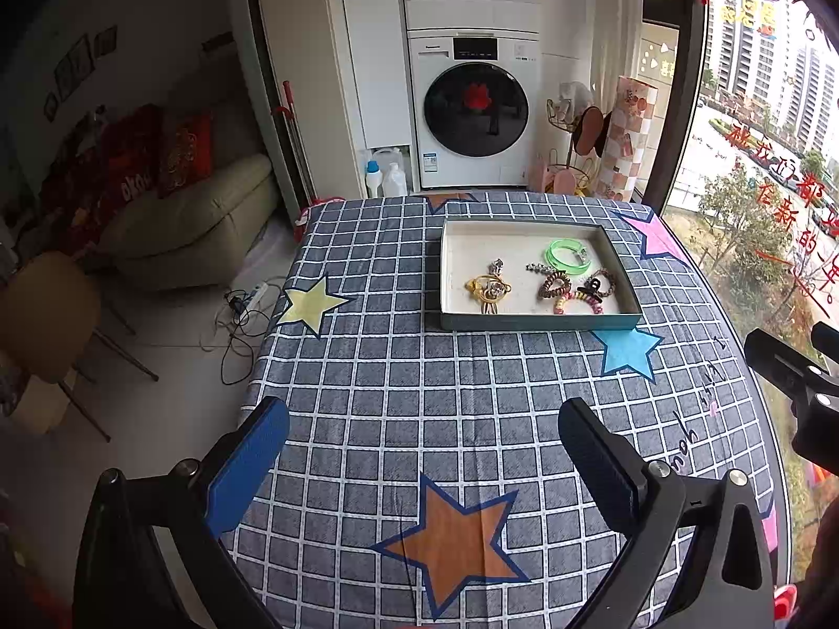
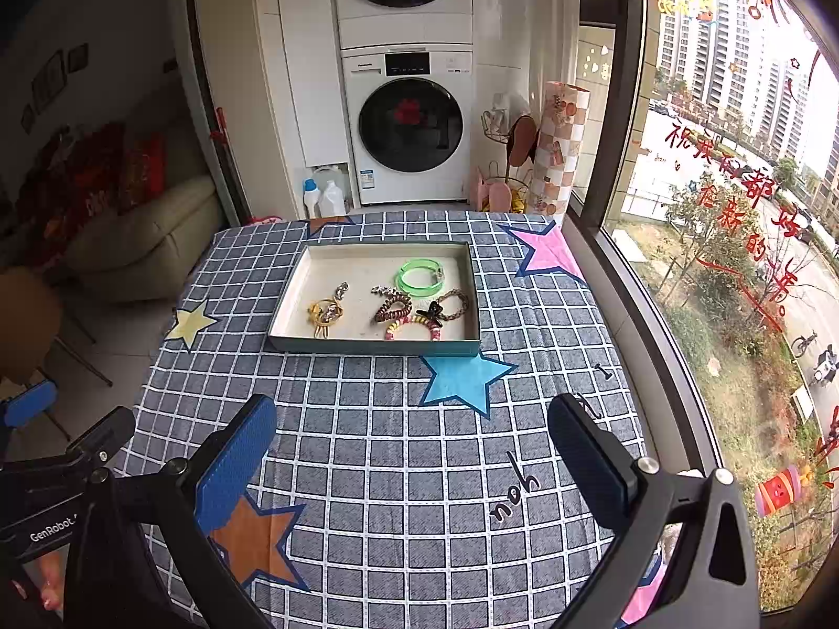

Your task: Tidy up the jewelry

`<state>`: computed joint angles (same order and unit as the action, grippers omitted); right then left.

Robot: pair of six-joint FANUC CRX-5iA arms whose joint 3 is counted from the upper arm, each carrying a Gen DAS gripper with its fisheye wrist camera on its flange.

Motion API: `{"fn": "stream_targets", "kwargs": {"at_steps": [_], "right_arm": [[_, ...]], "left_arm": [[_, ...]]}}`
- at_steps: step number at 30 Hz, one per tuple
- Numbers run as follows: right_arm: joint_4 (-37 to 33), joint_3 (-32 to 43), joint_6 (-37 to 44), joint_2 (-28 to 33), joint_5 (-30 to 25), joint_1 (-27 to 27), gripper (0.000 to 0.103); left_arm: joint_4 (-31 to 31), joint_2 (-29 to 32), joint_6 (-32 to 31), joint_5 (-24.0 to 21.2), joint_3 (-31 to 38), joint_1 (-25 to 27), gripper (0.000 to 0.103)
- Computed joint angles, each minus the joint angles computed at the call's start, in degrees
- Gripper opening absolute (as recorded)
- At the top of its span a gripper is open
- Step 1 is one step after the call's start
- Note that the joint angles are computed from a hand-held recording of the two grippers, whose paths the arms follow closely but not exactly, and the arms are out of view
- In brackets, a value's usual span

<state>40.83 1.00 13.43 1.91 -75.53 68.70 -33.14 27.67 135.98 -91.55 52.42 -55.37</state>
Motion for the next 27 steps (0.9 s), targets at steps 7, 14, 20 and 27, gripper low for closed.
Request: {"fn": "stream_targets", "kwargs": {"at_steps": [7, 14, 20, 27], "right_arm": [[-0.12, 0.28, 0.1, 0.12, -0.31, 0.0, 0.103], [-0.31, 0.38, 0.31, 0.15, -0.2, -0.03, 0.103], [-0.5, 0.03, 0.51, -0.07, 0.2, -0.02, 0.103], [-0.7, -0.53, 0.61, -0.59, 0.58, 0.17, 0.103]], "left_arm": [[-0.08, 0.3, -0.16, -0.44, 0.55, -0.15, 0.103], [-0.22, 0.62, -0.09, -0.75, 0.98, -0.41, 0.103], [-0.15, 0.67, 0.24, -0.81, 0.91, -0.61, 0.103], [-0.08, 0.6, 0.5, -0.8, 0.59, -0.67, 0.103]]}}
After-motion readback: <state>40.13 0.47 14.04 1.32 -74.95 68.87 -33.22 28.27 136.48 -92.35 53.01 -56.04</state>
